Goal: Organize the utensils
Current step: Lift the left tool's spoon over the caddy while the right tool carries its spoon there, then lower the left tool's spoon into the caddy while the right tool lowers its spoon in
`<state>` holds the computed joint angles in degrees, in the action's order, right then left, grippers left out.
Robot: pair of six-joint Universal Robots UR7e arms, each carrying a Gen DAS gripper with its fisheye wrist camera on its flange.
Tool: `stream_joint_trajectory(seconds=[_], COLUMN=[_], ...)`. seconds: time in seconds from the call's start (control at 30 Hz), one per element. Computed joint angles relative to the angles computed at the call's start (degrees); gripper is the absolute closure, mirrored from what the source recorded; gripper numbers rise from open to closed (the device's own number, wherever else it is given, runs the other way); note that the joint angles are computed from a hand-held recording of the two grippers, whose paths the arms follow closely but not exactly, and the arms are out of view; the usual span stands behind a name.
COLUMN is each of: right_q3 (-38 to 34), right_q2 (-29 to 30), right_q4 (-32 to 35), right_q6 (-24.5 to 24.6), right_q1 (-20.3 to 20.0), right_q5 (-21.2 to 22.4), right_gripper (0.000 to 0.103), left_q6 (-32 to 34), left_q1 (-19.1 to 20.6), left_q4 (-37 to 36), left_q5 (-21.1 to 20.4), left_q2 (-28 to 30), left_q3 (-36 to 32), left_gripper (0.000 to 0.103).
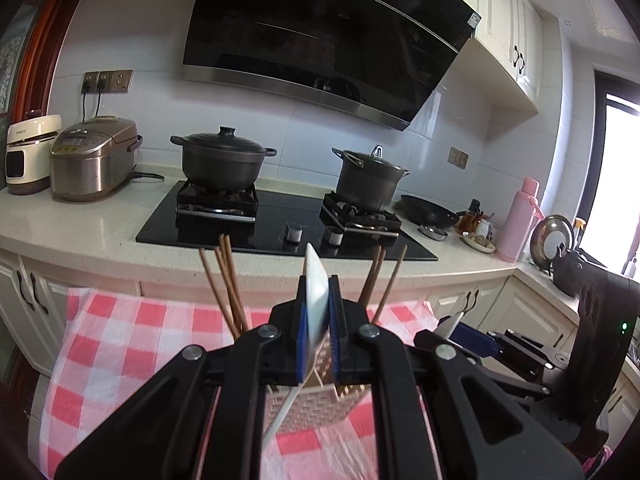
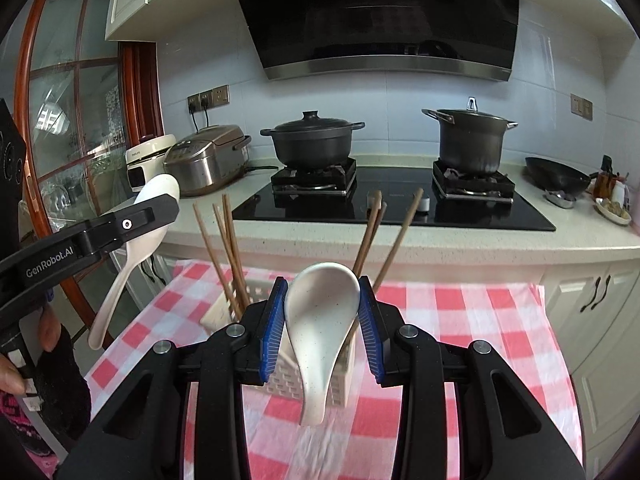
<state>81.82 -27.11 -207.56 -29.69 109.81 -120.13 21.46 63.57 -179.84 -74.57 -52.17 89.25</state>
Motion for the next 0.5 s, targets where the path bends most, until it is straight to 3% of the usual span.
stream_joint_trajectory(seconds=[0.5], right_q3=[-9.06], right_q2=[3.16], right_q4=[5.16], right_q6=[-2.41], right_q1=[-2.14], right_q5=[5.08], right_gripper=[0.069], left_q6=[-3.45], left_q1=[1.77], left_q4=[-0.13], left_q5=[-3.17], left_q2=[9.06], left_q3=[-13.0], left_gripper=[0.094])
